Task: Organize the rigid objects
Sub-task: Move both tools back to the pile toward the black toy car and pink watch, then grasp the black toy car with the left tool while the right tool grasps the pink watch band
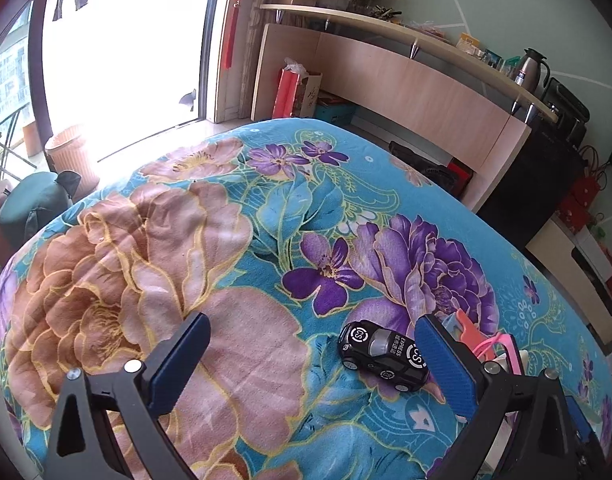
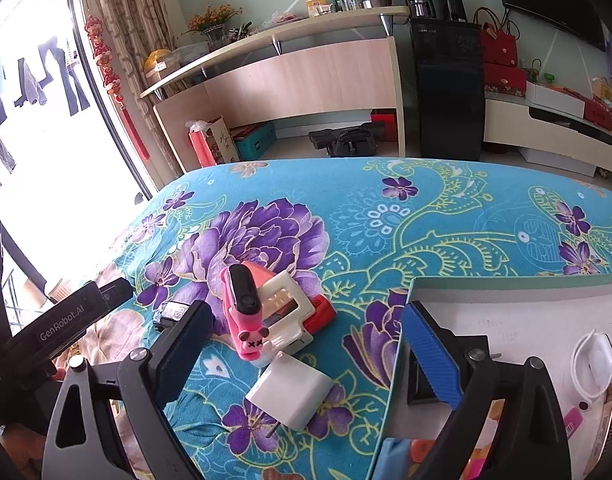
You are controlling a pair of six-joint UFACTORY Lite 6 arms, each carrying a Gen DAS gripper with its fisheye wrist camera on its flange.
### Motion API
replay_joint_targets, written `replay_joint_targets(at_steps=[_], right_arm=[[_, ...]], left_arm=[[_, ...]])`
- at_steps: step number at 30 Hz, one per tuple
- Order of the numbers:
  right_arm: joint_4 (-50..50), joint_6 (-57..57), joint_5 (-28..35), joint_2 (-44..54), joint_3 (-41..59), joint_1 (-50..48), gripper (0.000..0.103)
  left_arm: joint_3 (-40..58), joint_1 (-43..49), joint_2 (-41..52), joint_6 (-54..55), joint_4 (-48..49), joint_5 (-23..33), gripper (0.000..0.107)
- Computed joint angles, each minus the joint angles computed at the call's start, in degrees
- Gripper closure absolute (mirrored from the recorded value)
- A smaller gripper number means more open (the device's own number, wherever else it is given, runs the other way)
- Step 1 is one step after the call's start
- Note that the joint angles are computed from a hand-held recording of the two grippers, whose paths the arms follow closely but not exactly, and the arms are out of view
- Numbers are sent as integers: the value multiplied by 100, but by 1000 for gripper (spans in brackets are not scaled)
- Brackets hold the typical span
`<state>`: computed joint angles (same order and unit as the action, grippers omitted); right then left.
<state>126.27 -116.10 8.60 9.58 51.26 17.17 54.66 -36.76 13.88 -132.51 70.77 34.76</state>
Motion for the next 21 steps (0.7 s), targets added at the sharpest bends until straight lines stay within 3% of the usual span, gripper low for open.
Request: replay_joint_targets(at_steps=[2,13,21], right_arm=[[143,-144,-77,135,93,133,22],[125,-39,-46,557,309,358,58],[636,-464,14,502,250,304,67]], left_arm=[[-60,88,13,-103,104,-240,4],[203,275,449,-84,590,-1122,4],[456,277,727,348,325,-1280,4]])
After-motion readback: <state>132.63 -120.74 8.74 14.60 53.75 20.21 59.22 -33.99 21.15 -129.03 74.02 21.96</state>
